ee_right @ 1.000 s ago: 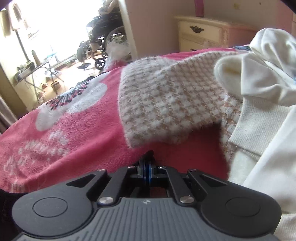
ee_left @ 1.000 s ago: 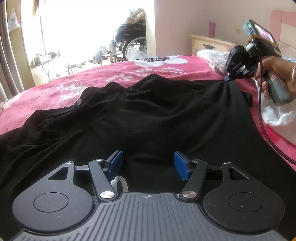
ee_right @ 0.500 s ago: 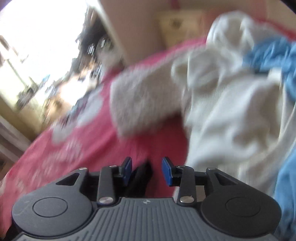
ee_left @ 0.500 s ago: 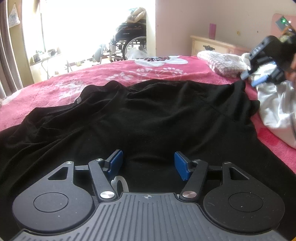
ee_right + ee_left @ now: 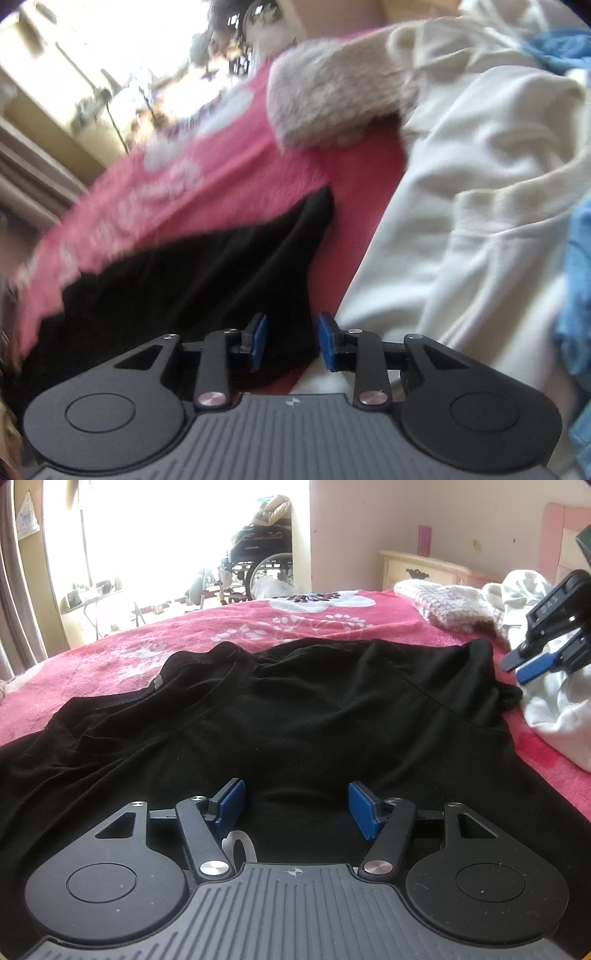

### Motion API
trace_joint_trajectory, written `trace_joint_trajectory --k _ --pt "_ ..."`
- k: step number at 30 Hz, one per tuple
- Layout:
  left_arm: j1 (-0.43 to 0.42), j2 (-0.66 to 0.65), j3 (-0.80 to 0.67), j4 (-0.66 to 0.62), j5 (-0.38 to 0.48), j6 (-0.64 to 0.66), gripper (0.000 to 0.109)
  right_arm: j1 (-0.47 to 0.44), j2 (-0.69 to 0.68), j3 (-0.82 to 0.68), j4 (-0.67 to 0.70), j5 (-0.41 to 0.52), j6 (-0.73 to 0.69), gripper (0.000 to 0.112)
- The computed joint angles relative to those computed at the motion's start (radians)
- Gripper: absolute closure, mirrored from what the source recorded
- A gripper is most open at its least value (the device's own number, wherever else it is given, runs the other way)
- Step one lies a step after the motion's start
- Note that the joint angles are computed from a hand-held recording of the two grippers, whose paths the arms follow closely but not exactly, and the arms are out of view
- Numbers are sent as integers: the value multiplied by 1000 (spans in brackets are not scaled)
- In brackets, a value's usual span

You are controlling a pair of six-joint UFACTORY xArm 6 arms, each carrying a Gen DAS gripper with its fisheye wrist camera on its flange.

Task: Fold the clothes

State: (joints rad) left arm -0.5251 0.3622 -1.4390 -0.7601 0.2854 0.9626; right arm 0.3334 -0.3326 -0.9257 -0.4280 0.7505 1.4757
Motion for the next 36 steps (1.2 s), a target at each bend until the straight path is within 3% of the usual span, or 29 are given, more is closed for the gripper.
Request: trace_joint_trajectory --k 6,8,12,16,18,19,23,29,32,36 --pt "-3 0 5 14 -12 -8 45 -7 52 -24 42 -3 -100 80" --pt "-4 0 4 17 -14 -10 45 6 73 -51 52 34 -140 79" --pt "-5 0 7 19 -20 -11 45 13 58 -53 32 68 -101 80" --pt "-5 1 6 14 -20 -9 45 4 77 -58 97 54 -179 79" --pt "-4 2 4 11 -18 -8 45 17 98 -101 108 109 -239 103" --pt "-4 2 4 8 -17 -7 45 26 102 -123 113 143 -269 109" --pt "-4 4 1 2 -15 -4 45 68 102 -197 79 341 -304 109" --pt "-2 4 -1 4 -11 -9 45 93 135 -234 71 445 -283 110" --pt "-2 5 -2 0 -9 -6 45 115 168 -288 39 510 -286 103" --pt "0 6 -5 -5 -4 -5 45 176 216 -388 -82 639 -205 98"
